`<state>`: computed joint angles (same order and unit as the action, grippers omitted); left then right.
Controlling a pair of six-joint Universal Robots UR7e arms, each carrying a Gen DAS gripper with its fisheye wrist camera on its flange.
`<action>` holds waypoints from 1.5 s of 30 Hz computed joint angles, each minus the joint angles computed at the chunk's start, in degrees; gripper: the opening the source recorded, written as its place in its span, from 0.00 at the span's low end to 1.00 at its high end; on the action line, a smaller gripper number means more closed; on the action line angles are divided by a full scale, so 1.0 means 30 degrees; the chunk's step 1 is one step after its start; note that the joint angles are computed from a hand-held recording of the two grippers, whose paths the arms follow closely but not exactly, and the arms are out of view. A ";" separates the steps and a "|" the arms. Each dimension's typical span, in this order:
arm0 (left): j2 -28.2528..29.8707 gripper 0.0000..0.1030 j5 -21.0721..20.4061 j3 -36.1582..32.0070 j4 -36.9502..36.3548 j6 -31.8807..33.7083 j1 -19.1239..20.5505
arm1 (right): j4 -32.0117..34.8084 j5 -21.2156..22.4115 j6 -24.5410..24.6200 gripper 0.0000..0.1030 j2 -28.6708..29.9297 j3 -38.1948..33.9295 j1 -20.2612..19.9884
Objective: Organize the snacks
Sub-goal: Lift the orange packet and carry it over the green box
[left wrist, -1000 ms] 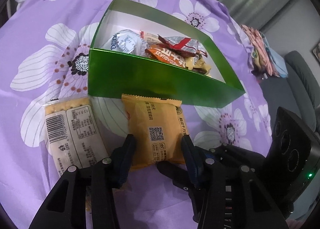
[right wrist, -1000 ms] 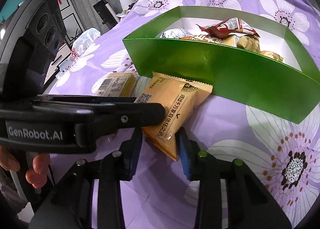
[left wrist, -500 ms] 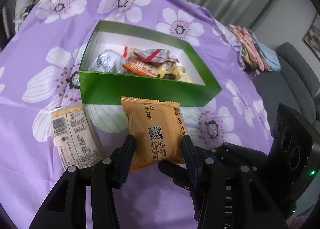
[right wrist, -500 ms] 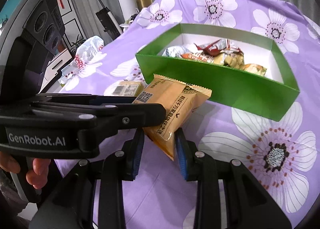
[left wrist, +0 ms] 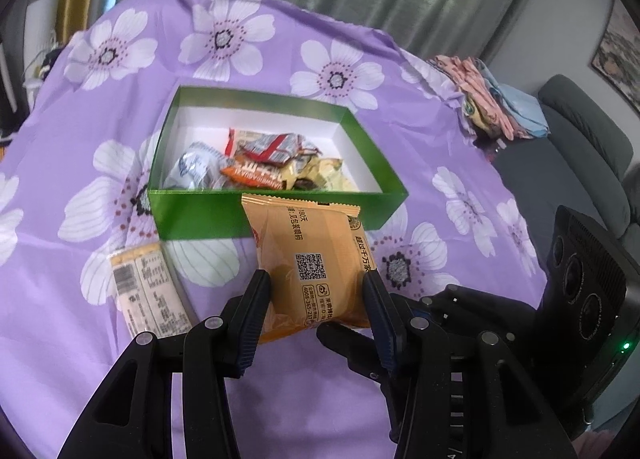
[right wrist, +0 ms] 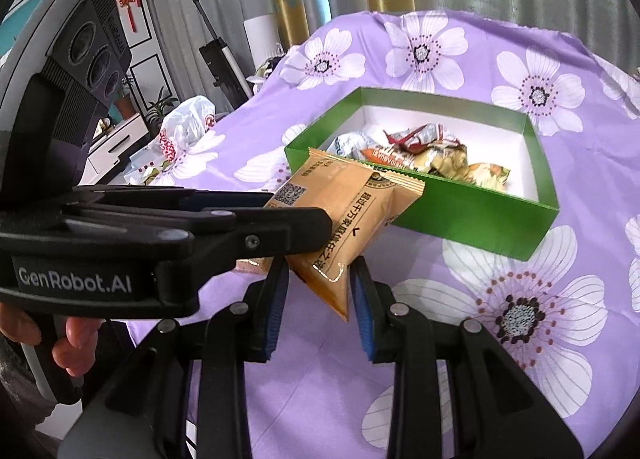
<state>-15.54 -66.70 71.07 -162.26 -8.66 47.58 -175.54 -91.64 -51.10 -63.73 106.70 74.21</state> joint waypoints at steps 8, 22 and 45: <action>0.0615 0.47 0.0130 -0.1370 0.0397 0.0978 -0.0213 | -0.0566 0.0458 0.0196 0.31 -0.0106 -0.0271 -0.0078; 0.2304 0.47 -0.0102 -0.4840 0.1680 0.2105 -0.0034 | -0.0791 0.0404 0.0579 0.31 0.0616 -0.1835 -0.0005; 0.8508 0.47 -0.1635 -1.8541 0.9211 0.2301 0.1010 | 0.1184 -0.0487 0.0666 0.31 0.2916 -0.7019 0.0273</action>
